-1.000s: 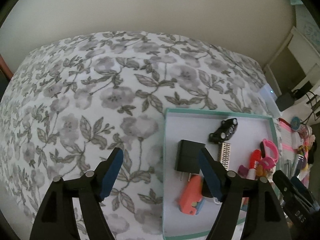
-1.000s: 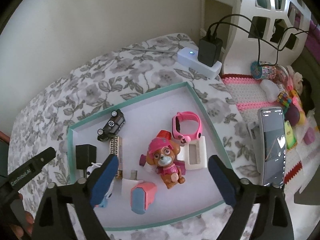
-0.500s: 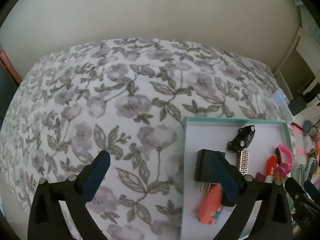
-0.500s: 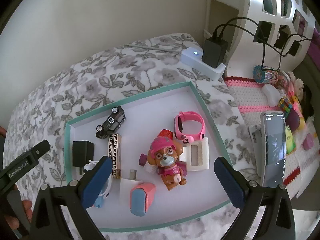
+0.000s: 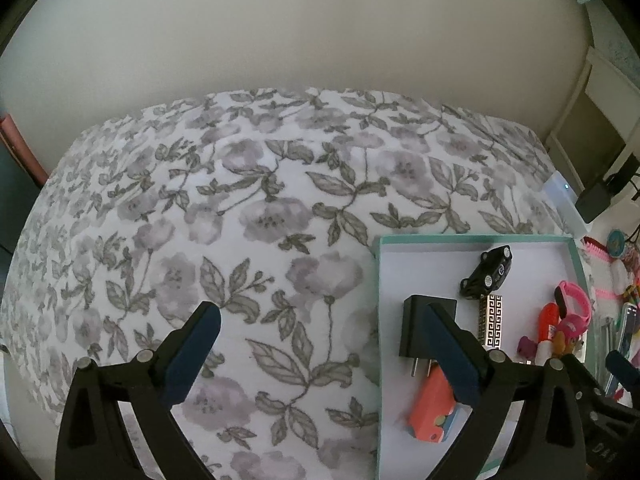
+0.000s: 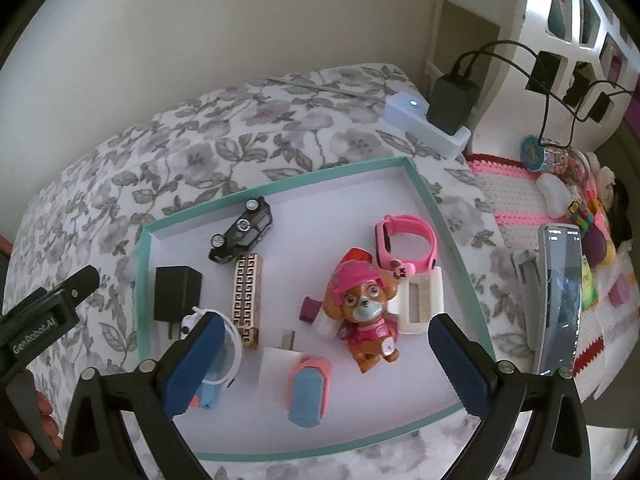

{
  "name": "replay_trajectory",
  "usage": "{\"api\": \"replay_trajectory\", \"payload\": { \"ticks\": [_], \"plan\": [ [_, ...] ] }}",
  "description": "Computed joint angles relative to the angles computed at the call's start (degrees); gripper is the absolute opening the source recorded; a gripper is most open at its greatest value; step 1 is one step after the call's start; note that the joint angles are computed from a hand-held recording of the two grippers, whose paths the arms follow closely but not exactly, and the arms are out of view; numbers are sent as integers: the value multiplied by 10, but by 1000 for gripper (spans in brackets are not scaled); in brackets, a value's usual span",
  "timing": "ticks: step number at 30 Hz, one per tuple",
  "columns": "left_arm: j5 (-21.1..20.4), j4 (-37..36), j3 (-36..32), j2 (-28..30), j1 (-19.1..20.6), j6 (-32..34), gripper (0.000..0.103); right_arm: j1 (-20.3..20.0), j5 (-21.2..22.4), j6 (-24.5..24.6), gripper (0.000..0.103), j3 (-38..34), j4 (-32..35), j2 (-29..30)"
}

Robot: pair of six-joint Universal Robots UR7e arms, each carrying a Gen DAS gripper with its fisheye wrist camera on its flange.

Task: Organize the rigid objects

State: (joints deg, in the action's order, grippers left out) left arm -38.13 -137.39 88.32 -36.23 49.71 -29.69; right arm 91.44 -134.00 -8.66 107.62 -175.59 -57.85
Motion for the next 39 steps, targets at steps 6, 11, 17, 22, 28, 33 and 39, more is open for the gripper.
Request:
{"api": "replay_trajectory", "payload": {
  "ticks": [6, 11, 17, 22, 28, 33, 39],
  "plan": [
    [18, -11, 30, -22, -9, 1, 100, 12, -9, -7, 103, 4, -5, 8],
    [41, -2, 56, -43, -17, -14, 100, 23, -17, -15, 103, 12, -11, 12],
    [37, 6, 88, -73, -22, -49, 100, 34, -23, -20, 103, 27, -21, 13],
    [26, 37, 101, -90, -24, -75, 100, 42, -24, -25, 103, 39, -32, 9],
    [24, 83, 109, -102, -28, -112, 100, 51, -25, -32, 103, 49, -40, 8],
    [26, 125, 110, -107, -28, -139, 100, 57, -26, -39, 103, 57, -49, 6],
    [26, 139, 118, -114, -31, -148, 100, 62, -26, -44, 103, 63, -57, 3]
  ]
}}
